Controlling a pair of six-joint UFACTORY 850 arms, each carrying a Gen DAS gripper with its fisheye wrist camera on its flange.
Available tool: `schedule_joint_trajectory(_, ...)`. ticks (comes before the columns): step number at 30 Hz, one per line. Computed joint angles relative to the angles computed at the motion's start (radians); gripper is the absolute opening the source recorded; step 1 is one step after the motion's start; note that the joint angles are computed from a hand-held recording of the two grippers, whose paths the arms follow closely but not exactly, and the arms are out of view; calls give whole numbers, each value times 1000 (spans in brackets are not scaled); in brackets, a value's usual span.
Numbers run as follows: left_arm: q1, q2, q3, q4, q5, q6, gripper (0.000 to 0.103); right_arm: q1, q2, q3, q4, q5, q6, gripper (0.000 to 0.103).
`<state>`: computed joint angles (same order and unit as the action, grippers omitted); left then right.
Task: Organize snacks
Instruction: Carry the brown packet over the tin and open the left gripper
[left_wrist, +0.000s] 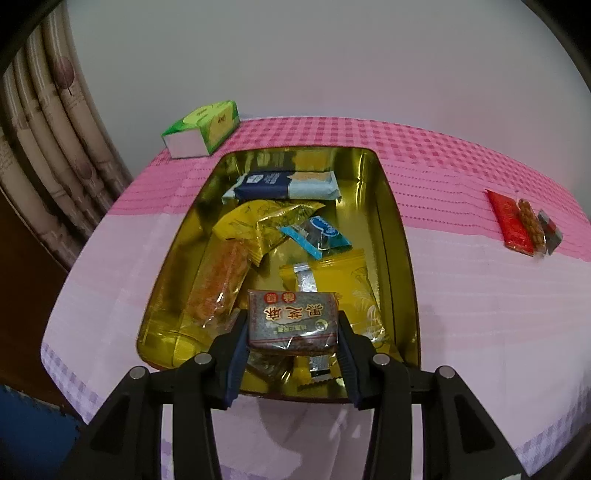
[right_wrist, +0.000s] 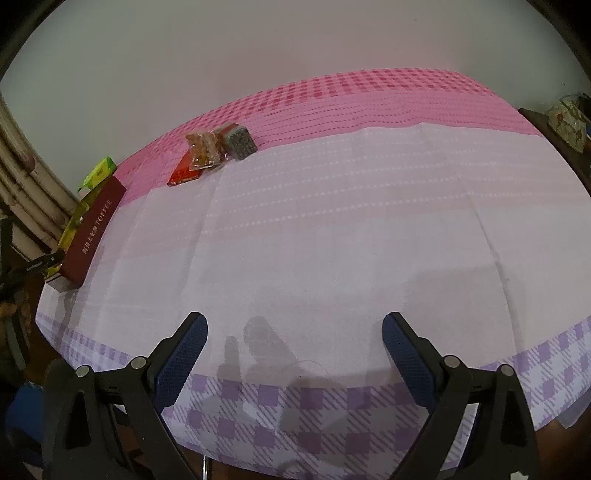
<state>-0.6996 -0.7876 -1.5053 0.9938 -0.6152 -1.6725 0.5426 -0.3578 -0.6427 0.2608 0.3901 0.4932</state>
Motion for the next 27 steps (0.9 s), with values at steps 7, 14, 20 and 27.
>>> schedule_joint_trajectory(7, 6, -21, -15, -17, 10, 20, 44, 2, -2, 0, 9, 4, -12, 95)
schedule_joint_trajectory(14, 9, -31, -14, -1, 16, -1, 44, 5, -4, -4, 21, 3, -25, 95)
schedule_joint_trajectory(20, 9, -20, 10, 46, 42, -63, 51, 5, -6, -7, 33, 1, -43, 95)
schedule_joint_trajectory(27, -23, 105, 155, 373, 76, -419, 52, 7, -28, -46, 121, -10, -178, 95)
